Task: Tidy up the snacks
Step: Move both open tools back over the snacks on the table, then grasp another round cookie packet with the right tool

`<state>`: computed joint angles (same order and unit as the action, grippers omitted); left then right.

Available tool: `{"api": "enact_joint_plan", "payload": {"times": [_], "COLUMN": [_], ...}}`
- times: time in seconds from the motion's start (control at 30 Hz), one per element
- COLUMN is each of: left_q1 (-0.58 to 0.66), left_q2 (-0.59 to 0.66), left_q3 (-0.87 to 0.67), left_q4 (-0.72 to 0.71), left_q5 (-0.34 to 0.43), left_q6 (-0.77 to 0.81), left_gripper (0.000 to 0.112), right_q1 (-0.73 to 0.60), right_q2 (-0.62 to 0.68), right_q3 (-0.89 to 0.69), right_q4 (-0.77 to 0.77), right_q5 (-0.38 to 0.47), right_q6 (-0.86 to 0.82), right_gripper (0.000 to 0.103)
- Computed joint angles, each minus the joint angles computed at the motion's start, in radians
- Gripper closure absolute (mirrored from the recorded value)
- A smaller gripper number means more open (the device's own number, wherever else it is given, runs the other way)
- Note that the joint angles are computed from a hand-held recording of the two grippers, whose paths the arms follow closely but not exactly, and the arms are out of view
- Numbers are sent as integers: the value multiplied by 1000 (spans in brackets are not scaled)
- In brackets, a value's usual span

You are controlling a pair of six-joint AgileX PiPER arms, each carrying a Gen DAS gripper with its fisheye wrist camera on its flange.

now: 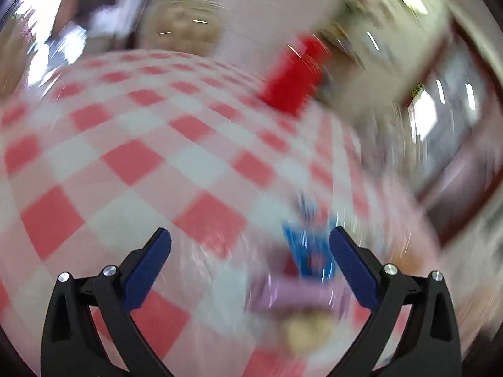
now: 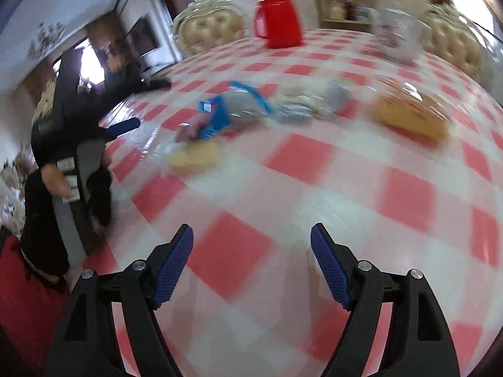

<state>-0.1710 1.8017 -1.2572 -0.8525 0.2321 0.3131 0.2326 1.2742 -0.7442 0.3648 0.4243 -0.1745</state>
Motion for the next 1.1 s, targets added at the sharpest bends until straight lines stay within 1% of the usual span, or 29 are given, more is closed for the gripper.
{"api": "enact_joint_plan", "payload": {"times": [0.03, 0.07, 0.1, 0.13, 0.17, 0.2, 0.23, 0.27, 0.3, 0.33, 0.37, 0.43, 0.47, 0.5, 0.53, 0.57, 0.6, 0.67, 0.7, 0.8, 0.83, 0.9, 0.93, 0.97, 1.0, 1.03, 1.07, 1.1], "left_q1": [19, 30, 46, 65, 98, 123, 140, 150, 163, 171, 166, 155, 149, 147, 140, 136, 134, 134, 134, 126, 121, 116, 109, 106, 104, 99, 94, 86], "left_q2": [-4, -7, -5, 7, 22, 25, 24, 28, 36, 38, 34, 39, 38, 34, 29, 25, 19, 22, 25, 17, 15, 12, 10, 10, 10, 9, 8, 9], "left_q3": [12, 31, 47, 52, 47, 55, 68, 70, 63, 63, 65, 46, 44, 45, 45, 49, 54, 47, 42, 41, 40, 40, 37, 34, 30, 27, 26, 18], "left_q4": [-100, -200, -300, -400, -500, -591, -655, -679, -682, -697, -684, -617, -593, -578, -551, -534, -513, -467, -439, -399, -387, -365, -319, -294, -278, -259, -242, -203], "left_q5": [-16, -34, -36, -19, 37, 71, 68, 70, 92, 104, 91, 82, 78, 71, 55, 40, 30, 28, 30, 25, 26, 28, 23, 24, 27, 27, 26, 33], "left_q6": [29, 98, 198, 298, 398, 469, 499, 505, 497, 508, 501, 458, 442, 435, 416, 403, 382, 333, 306, 288, 290, 289, 256, 240, 232, 224, 216, 196], "left_gripper": [12, 12, 11, 11, 12, 12, 12, 11, 12, 11, 11, 11, 11, 11, 11, 11, 11, 11, 11, 11, 11, 11, 11, 11, 11, 11, 11, 11], "right_q1": [15, 18, 32, 54, 71, 98, 108, 103, 86, 65, 51, 29, 29, 24, 16, -4, -10, -4, 13, 100, 125, 171, 185, 184, 182, 179, 181, 179], "right_q2": [48, 86, 133, 178, 203, 238, 265, 299, 333, 366, 390, 461, 465, 446, 427, 394, 370, 330, 321, 353, 357, 350, 340, 335, 310, 278, 251, 206], "right_q3": [-39, -69, -113, -159, -190, -232, -265, -302, -338, -377, -408, -494, -499, -481, -461, -428, -401, -353, -338, -356, -357, -353, -345, -335, -300, -260, -231, -178], "right_q4": [28, 82, 134, 145, 117, 49, 20, 32, 83, 155, 195, 182, 183, 203, 228, 266, 283, 290, 271, 110, 70, -10, -46, -57, -62, -82, -140, -237], "right_q5": [-11, -14, -11, -9, -7, -13, -14, -6, 11, 48, 85, 201, 227, 256, 287, 338, 364, 358, 325, 193, 160, 124, 117, 105, 82, 63, 47, 17], "right_q6": [-11, -58, -106, -142, -146, -138, -162, -221, -309, -408, -468, -509, -535, -602, -658, -741, -783, -817, -784, -532, -473, -361, -310, -299, -296, -275, -214, -114], "right_gripper": [24, 24, 23, 23, 23, 23, 23, 23, 23, 23, 23, 23, 21, 22, 25, 28, 31, 37, 38, 37, 38, 47, 54, 62, 66, 69, 69, 69]}}
